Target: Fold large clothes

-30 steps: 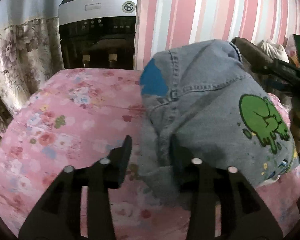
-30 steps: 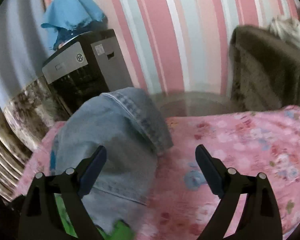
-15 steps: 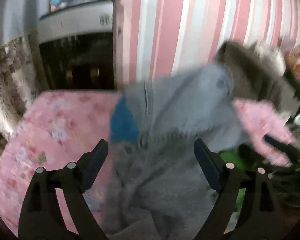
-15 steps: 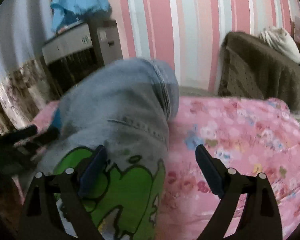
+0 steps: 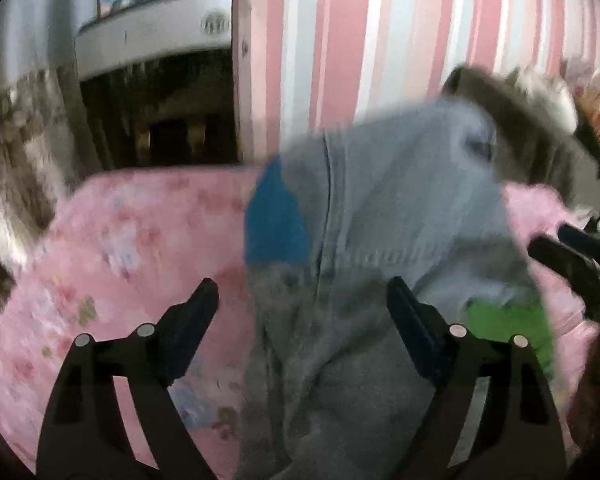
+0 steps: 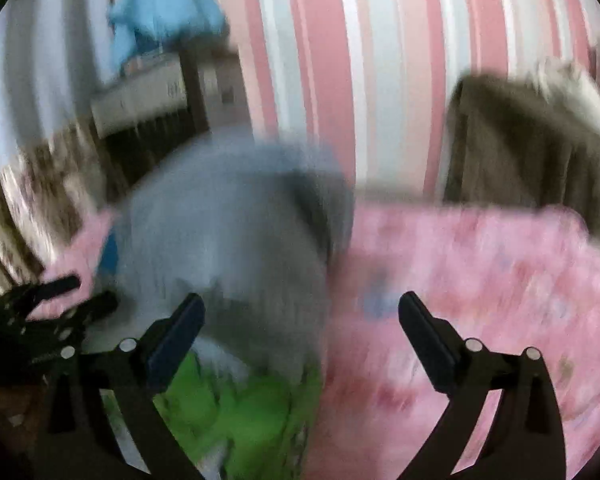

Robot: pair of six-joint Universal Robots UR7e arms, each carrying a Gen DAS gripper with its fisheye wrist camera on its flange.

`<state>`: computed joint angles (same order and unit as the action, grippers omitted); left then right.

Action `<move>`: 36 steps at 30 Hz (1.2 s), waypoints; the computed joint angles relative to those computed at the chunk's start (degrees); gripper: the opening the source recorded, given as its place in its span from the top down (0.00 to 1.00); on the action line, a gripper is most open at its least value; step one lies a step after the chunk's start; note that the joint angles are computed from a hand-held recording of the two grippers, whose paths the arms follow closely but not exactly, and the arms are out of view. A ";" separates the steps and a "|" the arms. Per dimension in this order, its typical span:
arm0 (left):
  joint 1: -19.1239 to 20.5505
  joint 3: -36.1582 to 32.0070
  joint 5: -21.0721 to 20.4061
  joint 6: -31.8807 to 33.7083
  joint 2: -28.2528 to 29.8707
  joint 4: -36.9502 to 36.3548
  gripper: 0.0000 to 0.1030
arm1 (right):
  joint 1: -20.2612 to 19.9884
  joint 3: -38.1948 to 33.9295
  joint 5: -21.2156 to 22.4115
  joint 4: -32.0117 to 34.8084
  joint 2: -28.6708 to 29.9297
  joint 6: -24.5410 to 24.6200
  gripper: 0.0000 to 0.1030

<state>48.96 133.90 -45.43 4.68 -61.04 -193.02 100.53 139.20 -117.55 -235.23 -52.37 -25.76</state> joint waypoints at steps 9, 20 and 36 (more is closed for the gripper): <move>1.63 -14.46 1.94 6.76 7.85 3.72 0.15 | -3.10 -15.81 -3.16 17.95 1.06 1.62 0.04; 9.07 -16.55 -3.80 6.89 9.11 7.17 0.14 | -9.43 -15.76 4.67 24.24 2.04 4.96 0.02; 1.86 3.62 1.56 0.54 -0.98 -7.85 0.07 | -1.67 3.96 1.49 2.17 2.45 7.28 0.02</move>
